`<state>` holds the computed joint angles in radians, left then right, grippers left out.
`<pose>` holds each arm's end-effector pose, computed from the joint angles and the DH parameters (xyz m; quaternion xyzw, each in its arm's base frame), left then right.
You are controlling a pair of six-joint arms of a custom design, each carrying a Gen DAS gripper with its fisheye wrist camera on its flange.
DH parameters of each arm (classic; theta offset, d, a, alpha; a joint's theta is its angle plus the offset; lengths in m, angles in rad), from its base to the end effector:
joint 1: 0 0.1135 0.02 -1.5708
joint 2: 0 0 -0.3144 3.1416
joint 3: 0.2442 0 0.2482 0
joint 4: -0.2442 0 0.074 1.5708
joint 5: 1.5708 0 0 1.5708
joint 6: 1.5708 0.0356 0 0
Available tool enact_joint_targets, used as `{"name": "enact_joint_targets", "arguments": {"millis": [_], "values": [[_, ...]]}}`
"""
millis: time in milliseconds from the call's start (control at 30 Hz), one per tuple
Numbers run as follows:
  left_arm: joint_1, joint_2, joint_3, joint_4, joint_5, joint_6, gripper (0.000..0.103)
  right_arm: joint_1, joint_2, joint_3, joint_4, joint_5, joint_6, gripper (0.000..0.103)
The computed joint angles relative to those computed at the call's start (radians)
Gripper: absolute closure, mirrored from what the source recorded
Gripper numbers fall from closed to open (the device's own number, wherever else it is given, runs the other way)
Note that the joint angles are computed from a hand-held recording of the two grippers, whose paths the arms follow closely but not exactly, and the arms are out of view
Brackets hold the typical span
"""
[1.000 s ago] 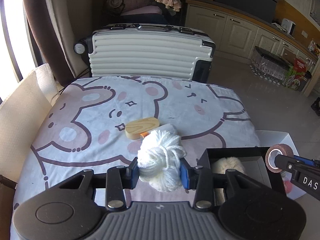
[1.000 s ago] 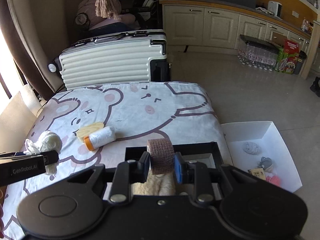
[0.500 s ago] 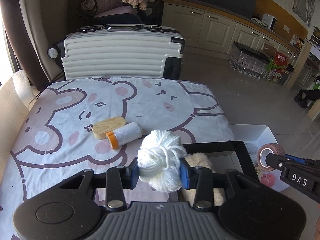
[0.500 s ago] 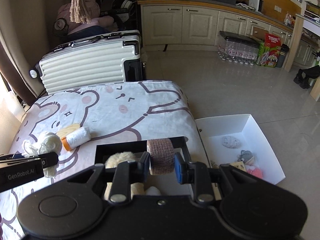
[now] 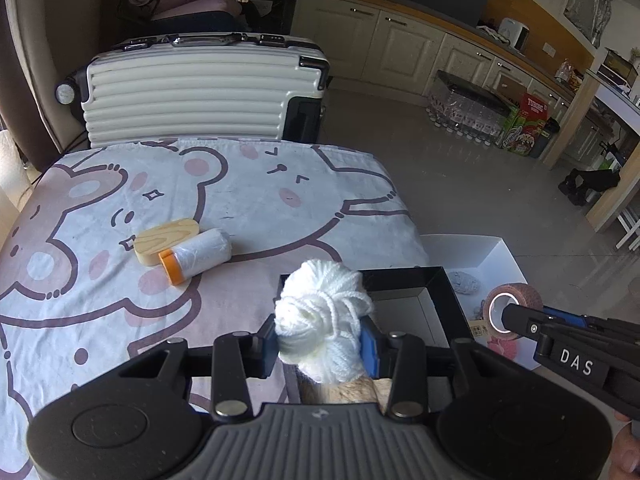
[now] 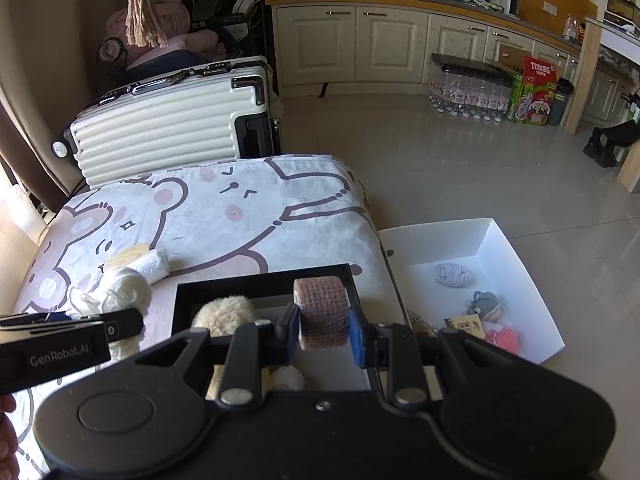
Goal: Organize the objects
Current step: 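Lower the yarn ball into the black box while the right lowers the brown roll inside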
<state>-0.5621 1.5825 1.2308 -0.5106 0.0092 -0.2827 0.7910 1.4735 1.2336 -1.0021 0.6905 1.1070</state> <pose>0.2890 -0.1824 0.3180 0.1322 0.9285 -0.1461 0.3146 0.2063 0.1763 0.3315 0.2008 0.9080 -0.0693 0.3611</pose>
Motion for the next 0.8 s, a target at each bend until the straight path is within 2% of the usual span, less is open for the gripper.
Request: {"name": "enact_joint_targets", "arguments": {"millis": [800], "values": [[-0.062, 0.134, 0.04, 0.061, 0.173, -0.041, 0.061, -0.071, -0.071, -0.141, 0.099, -0.16, -0.091, 0.076]]}}
